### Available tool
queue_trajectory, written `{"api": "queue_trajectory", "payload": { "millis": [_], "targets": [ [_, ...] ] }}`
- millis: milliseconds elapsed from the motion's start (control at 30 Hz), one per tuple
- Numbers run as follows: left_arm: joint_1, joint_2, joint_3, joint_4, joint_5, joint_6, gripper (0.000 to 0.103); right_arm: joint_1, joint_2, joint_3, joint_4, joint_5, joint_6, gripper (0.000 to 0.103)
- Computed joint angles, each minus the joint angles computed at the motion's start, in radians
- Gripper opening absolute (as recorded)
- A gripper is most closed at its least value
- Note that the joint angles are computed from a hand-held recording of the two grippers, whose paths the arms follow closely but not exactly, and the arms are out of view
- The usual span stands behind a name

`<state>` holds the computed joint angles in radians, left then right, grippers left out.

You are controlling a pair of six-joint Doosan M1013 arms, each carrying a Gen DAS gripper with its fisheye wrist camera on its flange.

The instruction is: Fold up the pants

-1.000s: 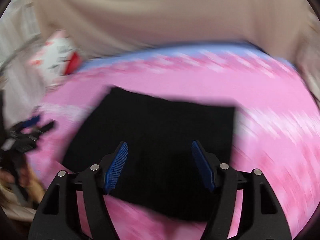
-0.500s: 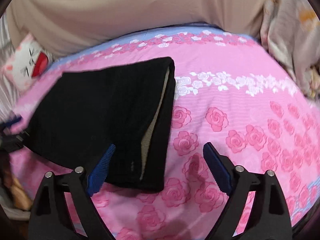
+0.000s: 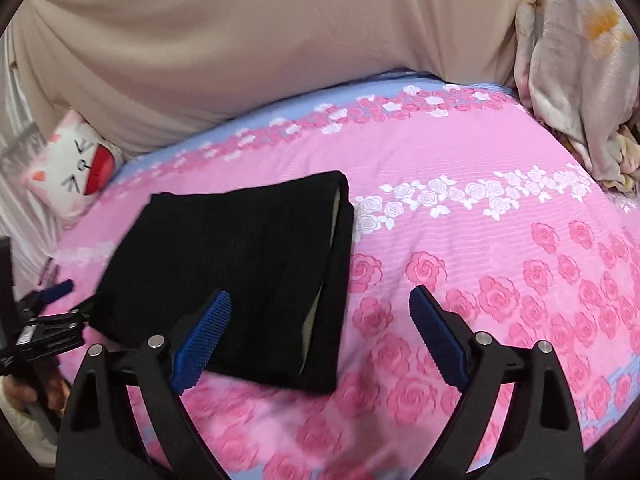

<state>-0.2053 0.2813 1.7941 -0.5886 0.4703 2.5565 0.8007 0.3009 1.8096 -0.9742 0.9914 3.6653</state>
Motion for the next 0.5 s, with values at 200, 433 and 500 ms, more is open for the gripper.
{"api": "queue_trajectory", "payload": {
  "millis": [200, 433, 500],
  "targets": [
    [0.048, 0.015, -0.037, -0.069, 0.182, 0.021, 0.097, 0.023, -0.029, 0.038, 0.002, -0.095, 0.101, 0.094],
    [0.083, 0.062, -0.080, -0.062, 0.366, -0.001, 0.097, 0.027, -0.012, 0.038, 0.075, -0.173, 0.067, 0.094],
    [0.093, 0.071, -0.088, -0.071, 0.413, 0.004, 0.097, 0.028, -0.008, 0.037, 0.093, -0.184, 0.058, 0.095]
  ]
}}
